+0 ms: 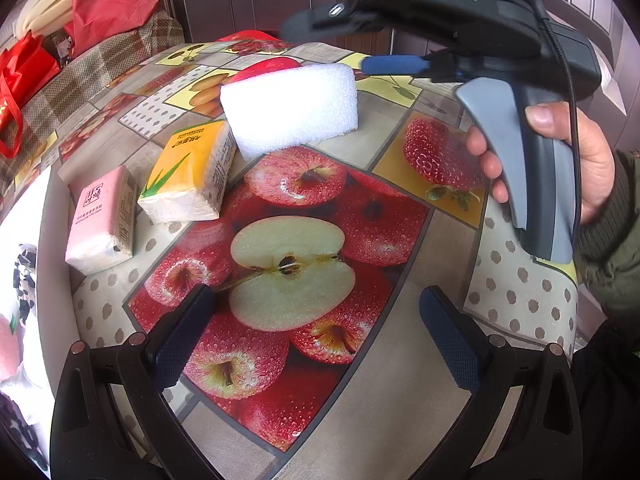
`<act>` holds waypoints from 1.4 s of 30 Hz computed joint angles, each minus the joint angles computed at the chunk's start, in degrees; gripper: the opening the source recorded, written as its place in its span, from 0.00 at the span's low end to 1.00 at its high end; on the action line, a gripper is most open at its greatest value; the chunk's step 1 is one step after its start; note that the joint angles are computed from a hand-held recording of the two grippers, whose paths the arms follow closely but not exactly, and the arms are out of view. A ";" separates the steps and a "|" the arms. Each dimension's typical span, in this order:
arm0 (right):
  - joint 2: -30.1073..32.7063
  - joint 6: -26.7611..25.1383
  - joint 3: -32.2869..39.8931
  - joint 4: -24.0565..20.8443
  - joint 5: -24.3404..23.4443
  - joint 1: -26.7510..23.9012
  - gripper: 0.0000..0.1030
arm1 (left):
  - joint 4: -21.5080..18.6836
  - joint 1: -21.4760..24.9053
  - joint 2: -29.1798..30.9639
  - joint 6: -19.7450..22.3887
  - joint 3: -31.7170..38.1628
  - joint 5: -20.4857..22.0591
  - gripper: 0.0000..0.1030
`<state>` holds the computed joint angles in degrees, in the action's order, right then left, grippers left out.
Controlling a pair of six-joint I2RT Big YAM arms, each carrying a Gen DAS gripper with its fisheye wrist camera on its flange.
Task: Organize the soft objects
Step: 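Move both tools away from the box toward the items on the table, then grasp the yellow tissue pack with the left tool while the right grasps the white foam strip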
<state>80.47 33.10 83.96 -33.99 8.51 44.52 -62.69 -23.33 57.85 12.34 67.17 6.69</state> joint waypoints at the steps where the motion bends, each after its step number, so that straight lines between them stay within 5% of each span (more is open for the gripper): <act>1: 1.26 -2.11 1.71 -1.96 -0.65 0.22 1.00 | 0.05 -0.06 -0.01 0.01 -0.02 -0.12 0.99; 10: 7.93 -9.63 9.94 -12.84 -4.04 0.57 0.95 | 0.05 -0.29 -0.04 -0.21 -0.06 -0.18 0.99; 12: 8.42 -10.25 10.59 -13.97 -3.39 0.91 0.73 | 0.25 0.02 0.35 0.05 0.13 0.04 0.99; 13: 8.34 -10.44 10.50 -14.02 -3.24 1.10 0.53 | 0.17 0.07 0.16 0.04 0.04 0.09 0.99; 17: 6.62 -12.35 8.56 -12.96 -2.49 2.04 0.20 | 0.70 0.33 -1.22 -0.57 -0.66 0.16 0.99; 23: 0.24 -8.33 1.72 -7.06 2.75 1.81 0.19 | 8.12 2.05 -5.33 -7.99 -1.42 0.91 0.99; 26: -0.47 -6.18 0.81 -5.66 2.15 1.04 0.19 | 7.01 2.77 -0.76 -11.01 3.11 -3.11 0.99; 33: -0.90 -5.51 0.27 -3.93 1.07 0.70 0.19 | 3.59 6.92 11.43 -13.71 12.46 1.87 0.99; 38: -1.53 -3.63 -0.95 -2.18 -1.54 -0.25 0.19 | 3.37 3.54 14.00 -9.86 13.65 -5.03 0.99; 42: -1.41 -4.04 -0.80 -2.02 -1.74 -0.05 0.19 | 3.43 3.98 15.52 -11.97 13.73 -7.13 0.99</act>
